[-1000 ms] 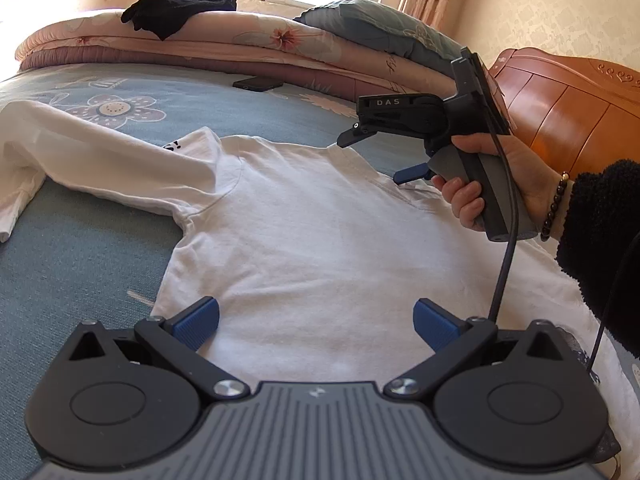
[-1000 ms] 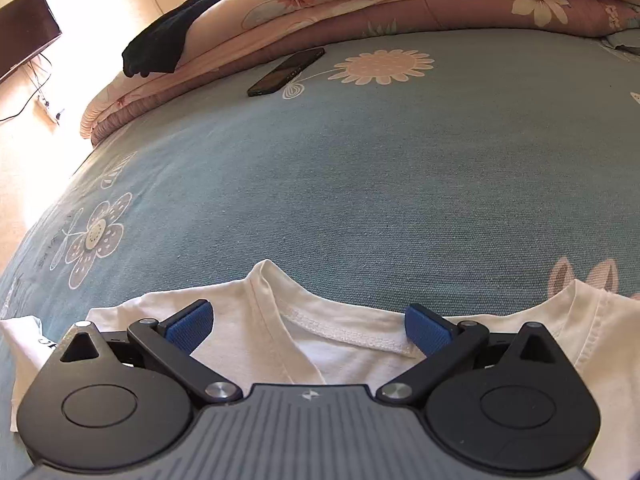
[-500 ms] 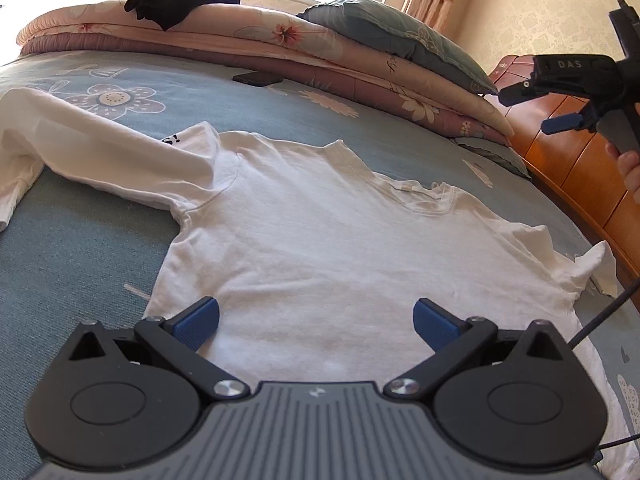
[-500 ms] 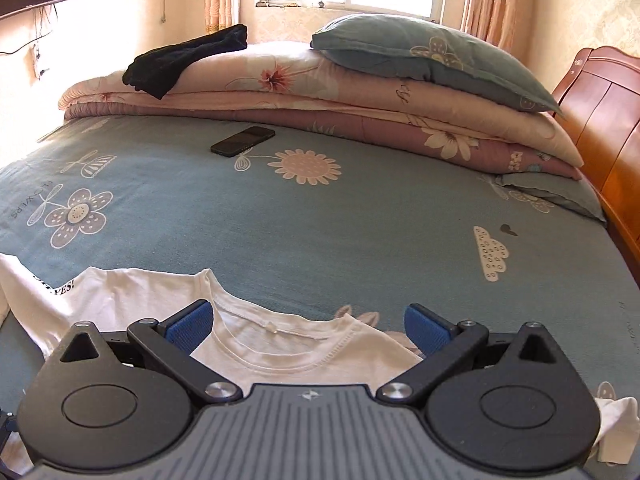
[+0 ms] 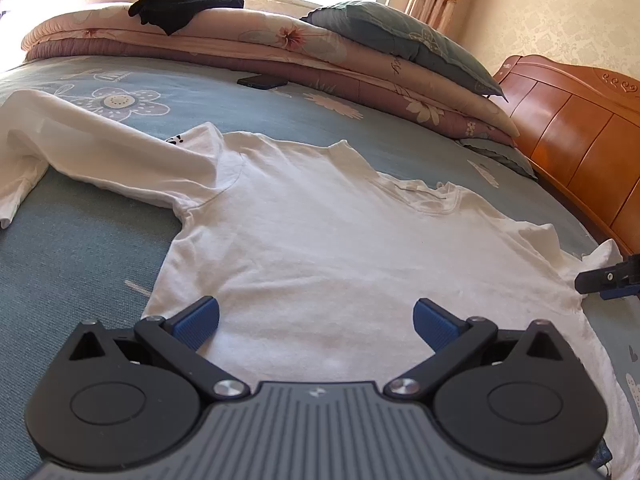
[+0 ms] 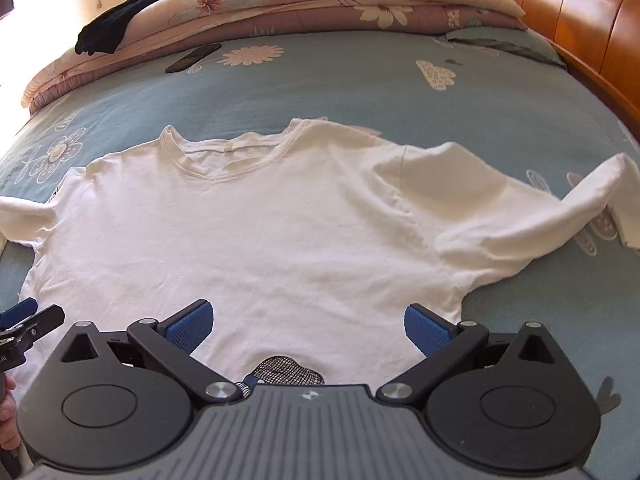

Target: Fold clothes

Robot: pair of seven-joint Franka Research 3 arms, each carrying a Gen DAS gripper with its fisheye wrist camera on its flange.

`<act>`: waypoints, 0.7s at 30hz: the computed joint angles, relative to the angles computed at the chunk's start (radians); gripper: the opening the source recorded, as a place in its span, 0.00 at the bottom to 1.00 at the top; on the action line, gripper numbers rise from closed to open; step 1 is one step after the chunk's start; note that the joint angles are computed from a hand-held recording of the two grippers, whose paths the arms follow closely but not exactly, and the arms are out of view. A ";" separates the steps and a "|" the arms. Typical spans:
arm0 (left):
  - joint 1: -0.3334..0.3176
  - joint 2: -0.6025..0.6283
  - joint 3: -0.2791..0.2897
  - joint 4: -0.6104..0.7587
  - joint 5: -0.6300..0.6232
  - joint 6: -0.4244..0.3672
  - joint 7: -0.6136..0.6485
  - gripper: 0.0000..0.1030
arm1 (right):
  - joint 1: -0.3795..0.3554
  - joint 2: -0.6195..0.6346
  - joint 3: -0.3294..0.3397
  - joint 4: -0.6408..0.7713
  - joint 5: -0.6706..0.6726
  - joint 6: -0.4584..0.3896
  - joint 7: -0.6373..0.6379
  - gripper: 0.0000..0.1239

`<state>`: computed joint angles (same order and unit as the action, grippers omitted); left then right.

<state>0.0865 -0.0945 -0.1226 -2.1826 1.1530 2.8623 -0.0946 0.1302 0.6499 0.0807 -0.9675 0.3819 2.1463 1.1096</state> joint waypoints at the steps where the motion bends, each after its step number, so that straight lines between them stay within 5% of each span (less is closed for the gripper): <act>1: -0.002 0.002 -0.002 0.003 -0.001 -0.009 0.009 1.00 | -0.011 -0.002 0.010 -0.020 0.025 0.001 0.003 0.83; 4: -0.012 0.007 -0.007 0.011 -0.011 -0.043 0.039 1.00 | -0.019 0.011 0.015 -0.042 0.053 0.024 0.003 0.83; 10: -0.034 0.018 -0.011 0.027 -0.028 -0.102 0.102 1.00 | -0.016 -0.009 -0.001 -0.148 0.053 0.270 0.044 0.83; 14: -0.046 0.022 -0.012 0.035 -0.037 -0.132 0.127 1.00 | -0.178 -0.075 0.162 -0.277 0.370 0.266 -0.196 0.83; 19: -0.056 0.026 -0.011 0.041 -0.049 -0.153 0.150 1.00 | -0.136 -0.019 0.112 -0.171 0.356 0.107 -0.215 0.83; 21: -0.060 0.029 -0.011 0.045 -0.057 -0.163 0.163 1.00 | -0.132 -0.041 0.110 -0.213 0.367 0.130 -0.289 0.83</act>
